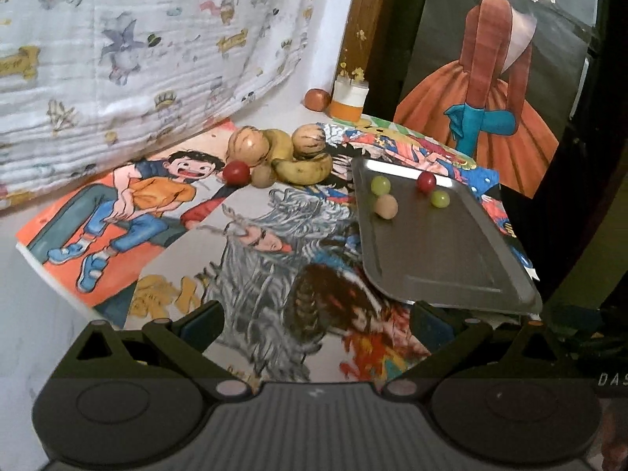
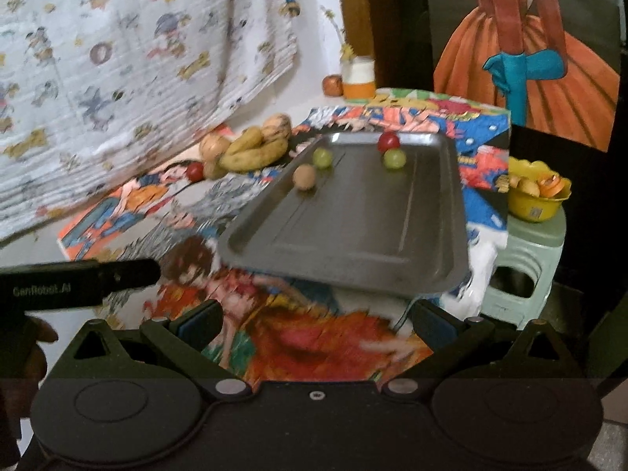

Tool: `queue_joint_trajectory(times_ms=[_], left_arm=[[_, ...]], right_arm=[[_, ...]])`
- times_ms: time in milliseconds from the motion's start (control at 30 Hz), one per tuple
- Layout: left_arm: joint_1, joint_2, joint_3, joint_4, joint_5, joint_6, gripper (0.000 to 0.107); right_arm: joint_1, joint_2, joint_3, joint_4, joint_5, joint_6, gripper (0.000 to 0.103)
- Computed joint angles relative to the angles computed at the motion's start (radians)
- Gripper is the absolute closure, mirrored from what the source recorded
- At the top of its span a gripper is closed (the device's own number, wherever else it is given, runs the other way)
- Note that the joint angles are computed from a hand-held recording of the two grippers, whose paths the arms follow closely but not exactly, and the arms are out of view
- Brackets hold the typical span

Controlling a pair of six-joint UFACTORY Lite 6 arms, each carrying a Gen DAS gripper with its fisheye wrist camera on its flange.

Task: Organize fruits
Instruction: 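Lift both grippers away from the tray, then move the right gripper down toward the yellow bananas while the left follows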

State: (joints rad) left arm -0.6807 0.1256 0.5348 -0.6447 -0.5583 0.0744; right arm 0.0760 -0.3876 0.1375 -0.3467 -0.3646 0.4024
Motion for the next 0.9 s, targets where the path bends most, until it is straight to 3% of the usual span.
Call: queue_joint_trajectory(times_ms=[267, 467, 700, 900], left_arm=[[0.034, -0.084, -0.108, 0.051, -0.011, -0.056, 0.004], [0.106, -0.12, -0.158, 0.138, -0.012, -0.124, 0.004], [0.271, -0.15, -0.173, 0.341, 0.011, -0.223, 0.004], [0.42, -0.119, -0.102, 0.463, 0.03, -0.193, 0.004]], right_arm=[[0.127, -0.032, -0.013, 0.276, 0.065, -0.229, 0.001], [0.188, 0.024, 0.045, 0.355, 0.079, -0.334, 0.001], [0.191, 0.159, 0.236, 0.185, 0.1, -0.277, 0.001], [0.16, 0.329, 0.457, 0.051, 0.098, -0.224, 0.001]])
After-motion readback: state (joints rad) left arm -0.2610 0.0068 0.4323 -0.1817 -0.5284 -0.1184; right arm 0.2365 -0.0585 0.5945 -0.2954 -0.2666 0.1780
